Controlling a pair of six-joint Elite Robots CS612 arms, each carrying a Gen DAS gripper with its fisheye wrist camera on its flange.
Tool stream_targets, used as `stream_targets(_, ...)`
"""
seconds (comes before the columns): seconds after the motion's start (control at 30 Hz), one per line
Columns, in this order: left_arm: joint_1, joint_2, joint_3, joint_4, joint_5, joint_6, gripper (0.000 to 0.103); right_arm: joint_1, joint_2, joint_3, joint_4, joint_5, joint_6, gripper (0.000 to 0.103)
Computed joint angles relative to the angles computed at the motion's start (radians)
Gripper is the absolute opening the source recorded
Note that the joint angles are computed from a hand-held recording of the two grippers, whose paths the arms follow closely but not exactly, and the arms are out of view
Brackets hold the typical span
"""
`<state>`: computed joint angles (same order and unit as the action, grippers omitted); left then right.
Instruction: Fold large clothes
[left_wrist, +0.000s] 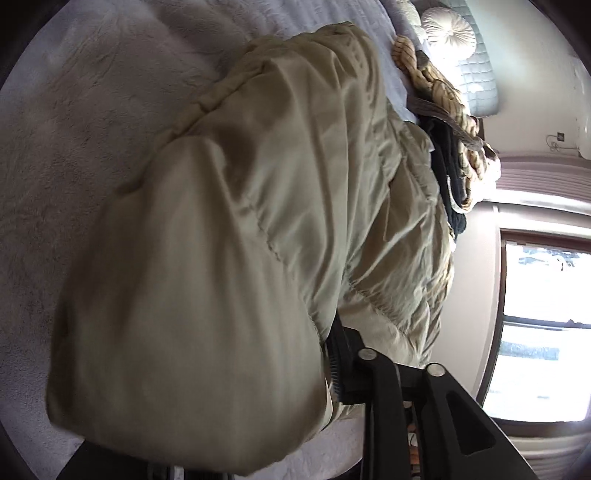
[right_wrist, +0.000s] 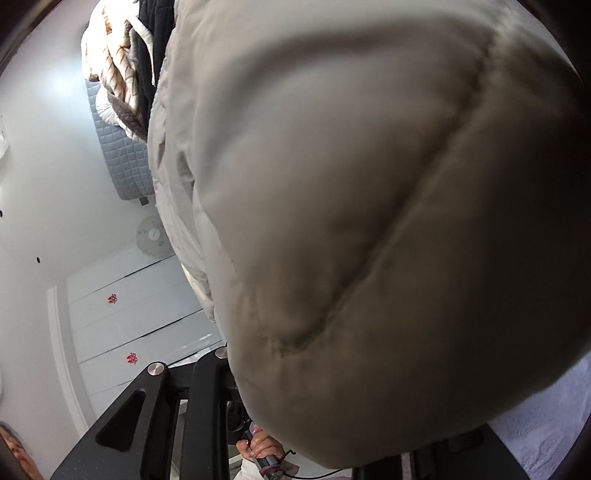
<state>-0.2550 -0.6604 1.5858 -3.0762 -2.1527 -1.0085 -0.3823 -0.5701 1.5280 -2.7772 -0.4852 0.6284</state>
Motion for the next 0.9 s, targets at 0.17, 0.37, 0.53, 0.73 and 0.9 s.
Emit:
stream_targets(0.17,-0.006,-0.044,0.009,0.161,0.079,0.057,0.071,-0.006,-0.066,0.021,0.149,-0.105,-0.13,0.047)
stream_targets(0.37,-0.018,-0.128,0.025,0.34,0.224,0.23,0.075,0.01,-0.148,0.022,0.317,-0.291,-0.304,0.069)
stream_targets(0.53,-0.032,-0.185,0.045,0.381,0.338,0.299,0.075,0.029,-0.202,0.037,0.357,-0.399,-0.395,0.071)
stream_targets(0.73,-0.051,-0.213,0.03,0.385,0.425,0.333,0.075,0.055,-0.226,0.055,0.383,-0.407,-0.538,0.082)
stream_targets(0.9,-0.064,-0.191,-0.03,0.424,0.442,0.394,0.075,0.095,-0.255,0.038,0.431,-0.432,-0.649,0.082)
